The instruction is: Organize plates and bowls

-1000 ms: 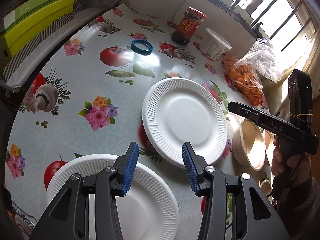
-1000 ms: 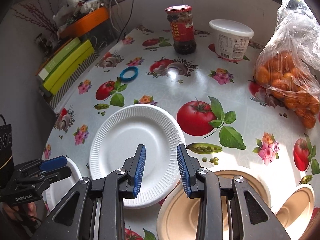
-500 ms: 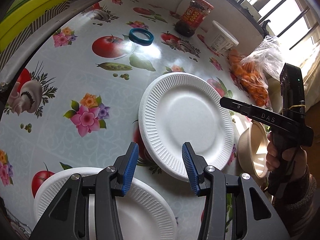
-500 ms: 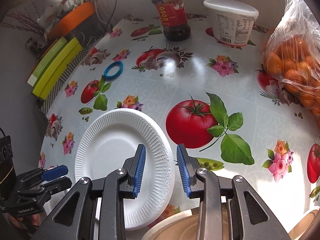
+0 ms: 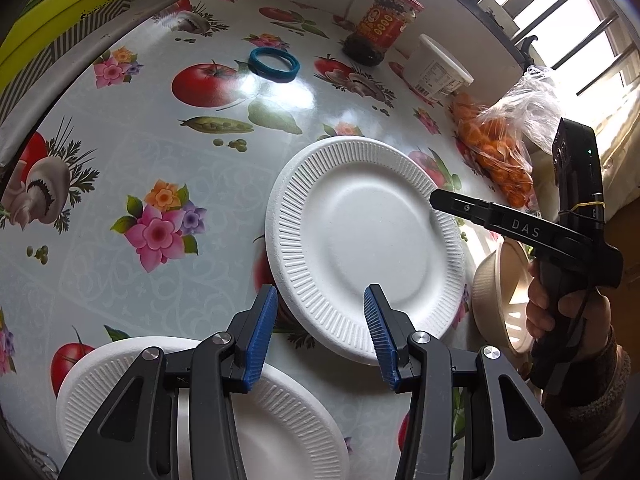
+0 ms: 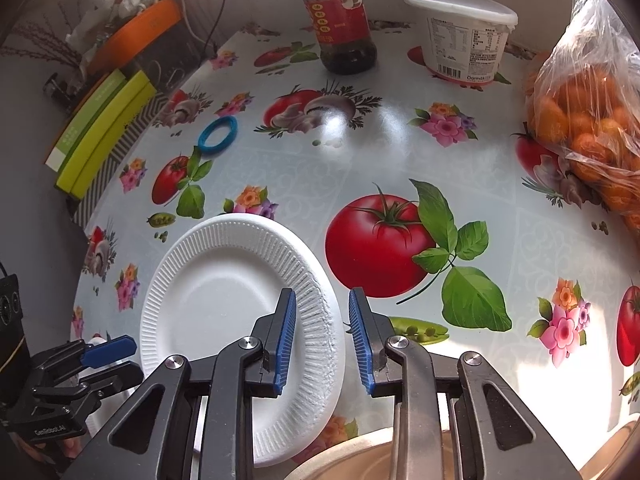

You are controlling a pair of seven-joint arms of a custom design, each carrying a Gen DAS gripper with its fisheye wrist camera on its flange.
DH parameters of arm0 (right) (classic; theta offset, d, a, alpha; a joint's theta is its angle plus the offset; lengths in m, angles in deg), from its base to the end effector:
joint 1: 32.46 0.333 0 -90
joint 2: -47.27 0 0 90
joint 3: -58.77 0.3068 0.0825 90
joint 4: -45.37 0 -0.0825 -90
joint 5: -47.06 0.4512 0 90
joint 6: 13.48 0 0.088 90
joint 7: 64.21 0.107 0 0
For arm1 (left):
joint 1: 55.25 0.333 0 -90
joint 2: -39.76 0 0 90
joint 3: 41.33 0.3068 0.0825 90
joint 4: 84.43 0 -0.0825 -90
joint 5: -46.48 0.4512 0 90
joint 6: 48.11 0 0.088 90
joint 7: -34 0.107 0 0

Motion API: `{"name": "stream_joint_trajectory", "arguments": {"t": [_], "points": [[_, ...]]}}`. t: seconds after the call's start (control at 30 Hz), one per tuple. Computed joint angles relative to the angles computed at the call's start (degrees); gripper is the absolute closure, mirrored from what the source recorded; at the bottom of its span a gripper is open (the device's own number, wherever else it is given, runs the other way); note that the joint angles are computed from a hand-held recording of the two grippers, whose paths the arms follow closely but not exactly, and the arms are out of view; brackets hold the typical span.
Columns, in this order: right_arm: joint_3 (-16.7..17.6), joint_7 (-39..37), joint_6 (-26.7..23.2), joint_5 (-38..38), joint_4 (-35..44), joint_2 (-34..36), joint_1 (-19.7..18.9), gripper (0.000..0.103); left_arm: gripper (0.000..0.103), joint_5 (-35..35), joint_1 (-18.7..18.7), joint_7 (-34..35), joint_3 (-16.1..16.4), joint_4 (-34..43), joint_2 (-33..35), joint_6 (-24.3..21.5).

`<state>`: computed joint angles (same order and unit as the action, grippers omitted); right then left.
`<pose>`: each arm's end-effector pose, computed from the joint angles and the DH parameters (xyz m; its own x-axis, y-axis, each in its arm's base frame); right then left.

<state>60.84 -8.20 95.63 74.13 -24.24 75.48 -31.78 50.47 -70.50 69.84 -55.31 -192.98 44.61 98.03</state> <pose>0.7822 0.0642 0.5056 0.5295 -0.7942 -0.2981 -0.8267 -0.4042 -0.3915 0.6004 -0.3328 0.4875 0.2762 -0.8674 0.4140 -0.8297 -0.4326 -0.3527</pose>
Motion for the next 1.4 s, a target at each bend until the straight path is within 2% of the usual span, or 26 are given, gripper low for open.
{"name": "stream_joint_trajectory", "arguments": {"t": [0.33,0.47,1.0,1.07,1.13,1.23,1.4], "points": [[0.1,-0.1,-0.7,0.2,0.5,0.5,-0.3,0.077,0.057,-0.6,0.0,0.5,-0.1,0.5,0.6,0.3],[0.1,0.0,-0.4,0.1,0.1,0.2,-0.2,0.081,0.057,0.8,-0.2,-0.5,0.0,0.4,0.3,1.1],[0.2,0.3,-0.4,1.0,-0.5,-0.3,-0.3,0.082,0.057,4.3,-0.5,-3.3,0.3,0.9,0.4,-0.1],[0.3,0.3,-0.7,1.8,-0.6,-0.4,-0.6,0.085,0.057,4.5,-0.4,-4.0,0.3,0.6,0.2,0.3],[0.4,0.2,-0.8,2.5,-1.0,-0.8,-0.8,0.085,0.067,4.6,-0.4,-4.5,0.3,0.4,0.1,0.4],[0.4,-0.7,-0.4,3.0,-2.3,-1.7,-0.9,0.086,0.070,6.5,-0.6,-4.8,0.3,1.0,0.4,-0.2],[0.1,-0.3,0.2,2.5,-2.8,-1.8,-0.4,0.086,0.070,5.3,-0.5,-4.9,0.3,1.2,0.8,-0.7]]}}
